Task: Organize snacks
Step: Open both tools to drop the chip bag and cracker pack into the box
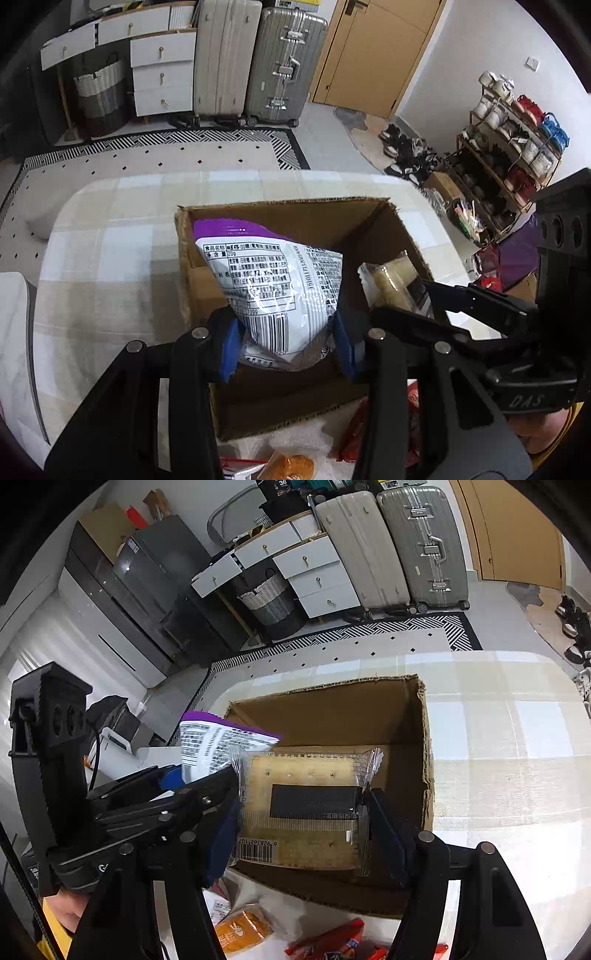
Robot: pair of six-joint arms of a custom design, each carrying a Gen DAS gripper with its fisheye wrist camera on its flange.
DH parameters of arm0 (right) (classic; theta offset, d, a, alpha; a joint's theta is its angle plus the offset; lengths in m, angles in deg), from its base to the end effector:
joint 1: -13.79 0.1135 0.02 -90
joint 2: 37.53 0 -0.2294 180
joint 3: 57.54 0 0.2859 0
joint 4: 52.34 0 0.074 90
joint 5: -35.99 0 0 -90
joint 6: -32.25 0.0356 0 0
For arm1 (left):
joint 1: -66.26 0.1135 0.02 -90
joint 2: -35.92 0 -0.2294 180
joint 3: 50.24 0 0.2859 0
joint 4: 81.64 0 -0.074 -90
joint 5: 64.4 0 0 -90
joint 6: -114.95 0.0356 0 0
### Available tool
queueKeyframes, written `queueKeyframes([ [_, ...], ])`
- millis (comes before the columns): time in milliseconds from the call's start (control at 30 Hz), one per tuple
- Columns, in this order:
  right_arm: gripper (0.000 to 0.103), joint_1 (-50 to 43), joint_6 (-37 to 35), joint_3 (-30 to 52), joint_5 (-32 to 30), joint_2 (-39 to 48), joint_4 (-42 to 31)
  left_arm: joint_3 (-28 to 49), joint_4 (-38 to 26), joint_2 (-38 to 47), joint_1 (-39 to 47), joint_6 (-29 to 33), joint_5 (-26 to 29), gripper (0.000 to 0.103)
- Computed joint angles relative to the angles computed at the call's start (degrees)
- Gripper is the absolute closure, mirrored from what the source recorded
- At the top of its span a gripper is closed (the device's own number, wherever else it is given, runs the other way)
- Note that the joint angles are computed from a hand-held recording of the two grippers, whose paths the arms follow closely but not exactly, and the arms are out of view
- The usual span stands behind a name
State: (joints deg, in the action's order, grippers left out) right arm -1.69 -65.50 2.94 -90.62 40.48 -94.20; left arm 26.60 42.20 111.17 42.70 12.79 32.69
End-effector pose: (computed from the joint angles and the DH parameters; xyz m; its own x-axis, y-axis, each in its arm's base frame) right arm 0.2921 -0.0589 0.1635 -0.8113 0.1124 -0.5738 -0.1895 0.8778 0.4399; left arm 0.2831 -0.1282 0.2542 -0.8275 0.1328 -0.5455 0.2945 0.9299 -0.2204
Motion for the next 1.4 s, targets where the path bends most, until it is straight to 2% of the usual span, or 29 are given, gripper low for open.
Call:
queueKeyframes([
  [133, 0.034, 0.0, -0.1, 0.6, 0.4, 2.4, 0.9, 1.8, 2.6, 6.2, 0.4, 0.4, -0.1, 0.064],
  [300, 0.033, 0.6, -0.2, 0.3, 1.3, 1.6, 1.1, 1.3, 4.9, 8.4, 0.8, 0.4, -0.5, 0.063],
  [400, 0.033, 0.7, -0.3, 0.4, 1.9, 1.8, 1.2, 0.5, 5.0, 8.3, 0.8, 0.4, -2.0, 0.053],
  [467, 0.032, 0.9, -0.3, 0.7, 2.2, 1.8, 0.6, 0.4, 5.5, 8.7, 1.5, 0.1, -0.4, 0.053],
  [633, 0.03, 0.7, 0.0, 1.2, 1.7, 2.1, 0.0, -2.0, 4.5, 5.1, 0.8, -0.5, -1.8, 0.053],
  [700, 0.029, 0.8, 0.0, 1.2, 1.8, 2.1, -0.6, -3.3, 3.2, 2.3, 0.3, -1.1, -3.7, 0.047],
  [900, 0.022, 0.6, 0.1, 0.2, 1.5, -0.2, -1.1, -7.3, 0.6, -5.6, -0.1, -1.4, -6.1, 0.046],
  [933, 0.021, 0.5, 0.4, 0.0, 1.3, -0.7, -1.0, -7.2, 0.0, -6.1, -0.6, -1.9, -7.5, 0.04],
  [1000, 0.021, -0.1, 0.7, -0.8, 0.9, -2.5, -1.4, -7.7, -1.4, -8.5, -1.6, -2.7, -10.1, 0.032],
  [1167, 0.021, -1.2, 0.1, -2.9, -0.4, -9.1, -3.9, -8.9, -4.4, -15.3, -2.4, -3.6, -10.2, 0.03],
  [1300, 0.021, -1.6, -1.1, -5.8, -1.1, -19.9, -8.5, -8.6, -9.2, -22.6, -4.9, -5.0, -12.3, 0.025],
  [1400, 0.021, -2.2, -2.7, -7.8, -1.2, -31.1, -13.7, -7.6, -13.8, -29.0, -7.9, -7.1, -14.2, 0.023],
])
